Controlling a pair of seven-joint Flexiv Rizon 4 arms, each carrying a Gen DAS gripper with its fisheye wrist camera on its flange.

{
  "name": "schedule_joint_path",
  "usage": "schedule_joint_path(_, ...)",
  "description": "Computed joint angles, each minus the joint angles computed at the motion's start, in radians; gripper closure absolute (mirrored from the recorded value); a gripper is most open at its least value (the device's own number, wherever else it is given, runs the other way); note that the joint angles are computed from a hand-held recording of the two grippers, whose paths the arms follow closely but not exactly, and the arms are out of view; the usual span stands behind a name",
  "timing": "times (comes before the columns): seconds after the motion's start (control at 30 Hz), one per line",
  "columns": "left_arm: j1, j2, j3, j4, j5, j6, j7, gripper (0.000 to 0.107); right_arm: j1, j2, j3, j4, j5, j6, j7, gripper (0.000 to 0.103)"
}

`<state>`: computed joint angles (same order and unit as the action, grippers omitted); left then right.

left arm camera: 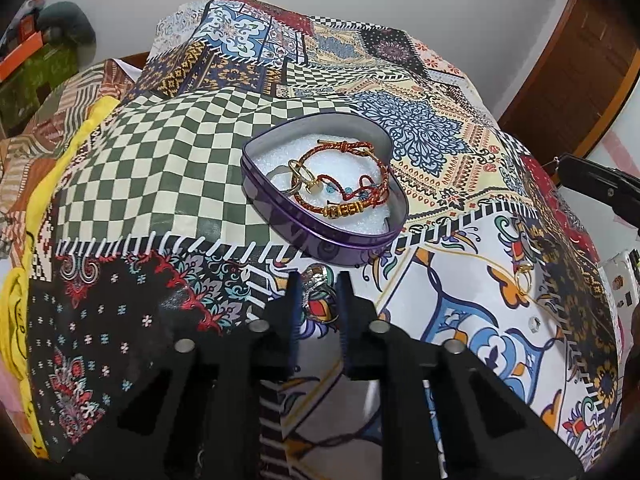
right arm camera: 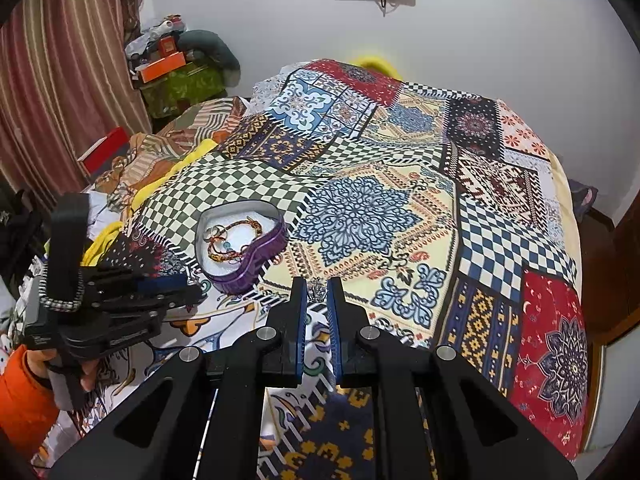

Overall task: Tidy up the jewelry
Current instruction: 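Carry the held jewelry piece over the tin and open the right tool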

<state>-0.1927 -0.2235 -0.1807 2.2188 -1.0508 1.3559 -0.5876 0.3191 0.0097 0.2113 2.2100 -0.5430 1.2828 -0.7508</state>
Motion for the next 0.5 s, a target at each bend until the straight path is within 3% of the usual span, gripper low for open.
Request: schedule_joint_path(0.5,-0.048,0.068,0.017,0.009,-0.210,0.065,0.178,0.097,0.046,-0.080,-0.004,-0.107,0.050,0.018,-0.072,0.094)
